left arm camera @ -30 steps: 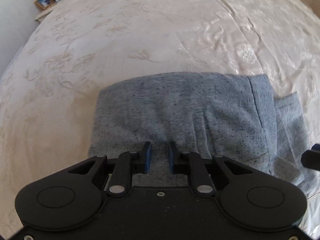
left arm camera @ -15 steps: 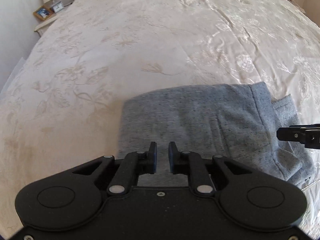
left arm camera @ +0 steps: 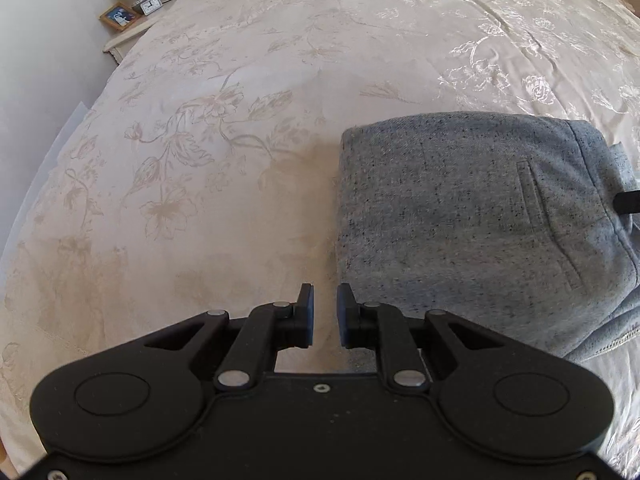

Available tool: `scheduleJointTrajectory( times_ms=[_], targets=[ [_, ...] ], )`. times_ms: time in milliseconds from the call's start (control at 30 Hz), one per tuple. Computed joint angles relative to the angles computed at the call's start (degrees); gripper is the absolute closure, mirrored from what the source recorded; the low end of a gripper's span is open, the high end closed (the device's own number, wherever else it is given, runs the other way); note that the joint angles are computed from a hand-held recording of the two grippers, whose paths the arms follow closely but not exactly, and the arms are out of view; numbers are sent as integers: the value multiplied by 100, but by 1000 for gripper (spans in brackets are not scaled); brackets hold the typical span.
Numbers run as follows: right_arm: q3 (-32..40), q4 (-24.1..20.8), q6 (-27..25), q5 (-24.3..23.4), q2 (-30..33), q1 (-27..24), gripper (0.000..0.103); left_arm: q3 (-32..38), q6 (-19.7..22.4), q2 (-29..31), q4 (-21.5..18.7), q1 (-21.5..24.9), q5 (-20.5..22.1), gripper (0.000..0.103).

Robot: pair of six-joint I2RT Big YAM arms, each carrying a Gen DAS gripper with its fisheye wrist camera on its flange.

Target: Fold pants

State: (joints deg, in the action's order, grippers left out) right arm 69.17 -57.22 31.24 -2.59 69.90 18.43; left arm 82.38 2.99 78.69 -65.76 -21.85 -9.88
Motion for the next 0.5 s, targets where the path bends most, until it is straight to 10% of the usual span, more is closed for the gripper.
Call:
scheduleJointTrajectory(
  times_ms=[133, 267, 500],
  targets=[
    [-137, -101, 59, -67, -38, -185, 97, -5, -3, 58, -29, -5, 153, 80],
    [-262, 171, 207, -147, -226, -297, 69, 19, -86, 106, -68, 22, 125, 80],
    [-235, 387, -26, -671, -100, -464, 66, 115, -226, 175, -231, 204, 74, 80]
  ],
)
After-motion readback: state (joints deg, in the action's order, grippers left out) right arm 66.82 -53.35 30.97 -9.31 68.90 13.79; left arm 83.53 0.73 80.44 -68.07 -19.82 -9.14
